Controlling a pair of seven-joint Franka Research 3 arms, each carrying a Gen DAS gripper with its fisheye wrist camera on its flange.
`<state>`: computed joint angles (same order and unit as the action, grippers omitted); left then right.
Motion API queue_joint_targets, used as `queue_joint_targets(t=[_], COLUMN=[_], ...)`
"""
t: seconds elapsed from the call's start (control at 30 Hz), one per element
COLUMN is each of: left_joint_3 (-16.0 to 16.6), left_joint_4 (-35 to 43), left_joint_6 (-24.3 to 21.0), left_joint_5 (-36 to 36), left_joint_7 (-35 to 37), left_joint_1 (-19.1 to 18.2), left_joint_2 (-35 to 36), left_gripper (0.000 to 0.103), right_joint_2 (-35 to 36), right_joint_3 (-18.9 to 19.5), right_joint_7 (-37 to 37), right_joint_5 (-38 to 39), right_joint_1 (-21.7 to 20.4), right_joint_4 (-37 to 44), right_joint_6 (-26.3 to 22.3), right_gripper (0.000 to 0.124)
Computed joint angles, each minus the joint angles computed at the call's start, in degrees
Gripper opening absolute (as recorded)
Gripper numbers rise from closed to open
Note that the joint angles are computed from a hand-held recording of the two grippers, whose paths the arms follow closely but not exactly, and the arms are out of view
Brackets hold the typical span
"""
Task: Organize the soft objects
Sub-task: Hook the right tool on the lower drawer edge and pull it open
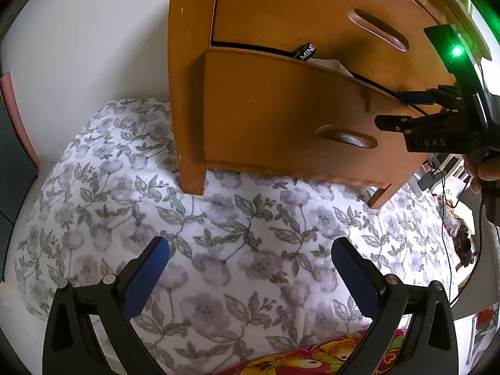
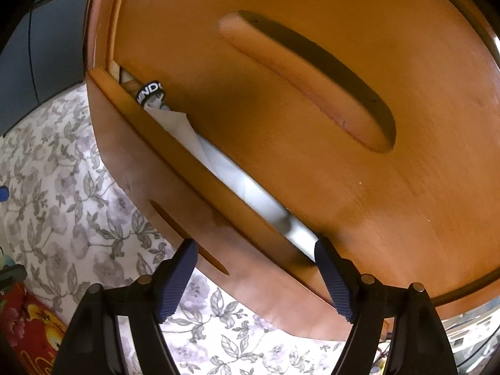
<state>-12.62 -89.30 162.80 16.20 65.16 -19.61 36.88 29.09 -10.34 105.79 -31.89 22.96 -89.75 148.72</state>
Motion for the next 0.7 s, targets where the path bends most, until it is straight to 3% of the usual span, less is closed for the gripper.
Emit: queue_joint_targets(t=[0.3,0.5,0.7], left_joint_3=[-0.28,-0.12,0.02], left_joint_4=[0.19,0.27,0.36], left_joint_6=[0.05,0.03,-0.03], left_joint_5=[-0.56,-0.56,-0.52], left_joint_7=[0.52,0.31,0.22], left_joint_1=[0.35,0.19,0.11], left_joint_2=[0.31,0.37,0.42], left_gripper=[0.103,0.103,0.103], right_joint_2=[-0.91,-2.35,-0.82], right_joint_3=[0.88,3.04,3.64], right_joint_7=[-1.31,-7.15,-11.12], right_joint_5=[1.19,4.37,7.38], right_joint_1=[-0.14,-1.63,-2.27], right_joint_4=[-1.25,-2.34,1.27], right_joint_6=[-0.66,-2.09,-5.57], right_gripper=[0.08,0.079,0.061])
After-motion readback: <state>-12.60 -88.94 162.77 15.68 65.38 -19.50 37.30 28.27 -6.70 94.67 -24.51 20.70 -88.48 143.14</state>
